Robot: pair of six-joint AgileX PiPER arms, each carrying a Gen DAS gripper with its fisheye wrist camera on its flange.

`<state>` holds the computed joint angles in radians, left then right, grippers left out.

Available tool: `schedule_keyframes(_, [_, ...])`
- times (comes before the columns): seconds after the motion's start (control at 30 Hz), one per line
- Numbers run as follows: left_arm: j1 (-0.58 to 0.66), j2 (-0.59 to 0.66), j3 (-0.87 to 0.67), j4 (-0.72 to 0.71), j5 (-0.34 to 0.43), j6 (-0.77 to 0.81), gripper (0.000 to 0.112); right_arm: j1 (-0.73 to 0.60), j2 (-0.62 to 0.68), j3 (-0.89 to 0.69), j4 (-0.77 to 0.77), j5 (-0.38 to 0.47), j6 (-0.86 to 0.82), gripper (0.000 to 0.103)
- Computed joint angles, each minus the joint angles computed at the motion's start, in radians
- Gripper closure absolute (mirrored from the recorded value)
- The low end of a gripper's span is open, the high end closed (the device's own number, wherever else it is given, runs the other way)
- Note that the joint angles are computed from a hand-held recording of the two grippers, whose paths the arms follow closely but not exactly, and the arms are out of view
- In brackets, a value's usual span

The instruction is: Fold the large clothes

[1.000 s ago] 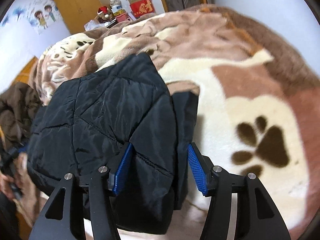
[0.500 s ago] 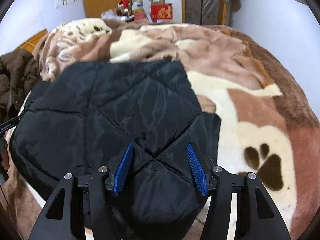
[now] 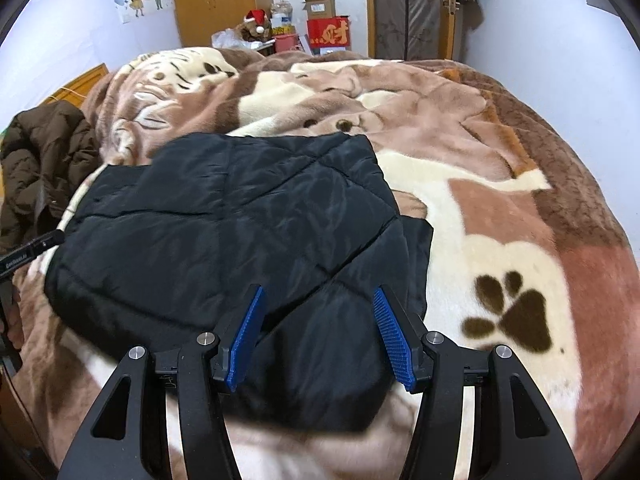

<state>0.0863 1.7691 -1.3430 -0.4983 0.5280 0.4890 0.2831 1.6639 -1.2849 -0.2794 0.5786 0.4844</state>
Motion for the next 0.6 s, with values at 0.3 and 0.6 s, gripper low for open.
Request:
schedule_keyframes(0.3, [-0.059, -0.376, 0.335, -0.050, 0.040, -0.010, 0.051, 0.207, -0.286, 0.196, -0.129, 0.097, 0.240, 0.046])
schedule_keyframes(0.6, [-0.208, -0.742, 0.497, 0.226, 0.145, -0.365, 0.042, 0.534, -0.507, 0.300, -0.332, 0.340, 0.576, 0.046])
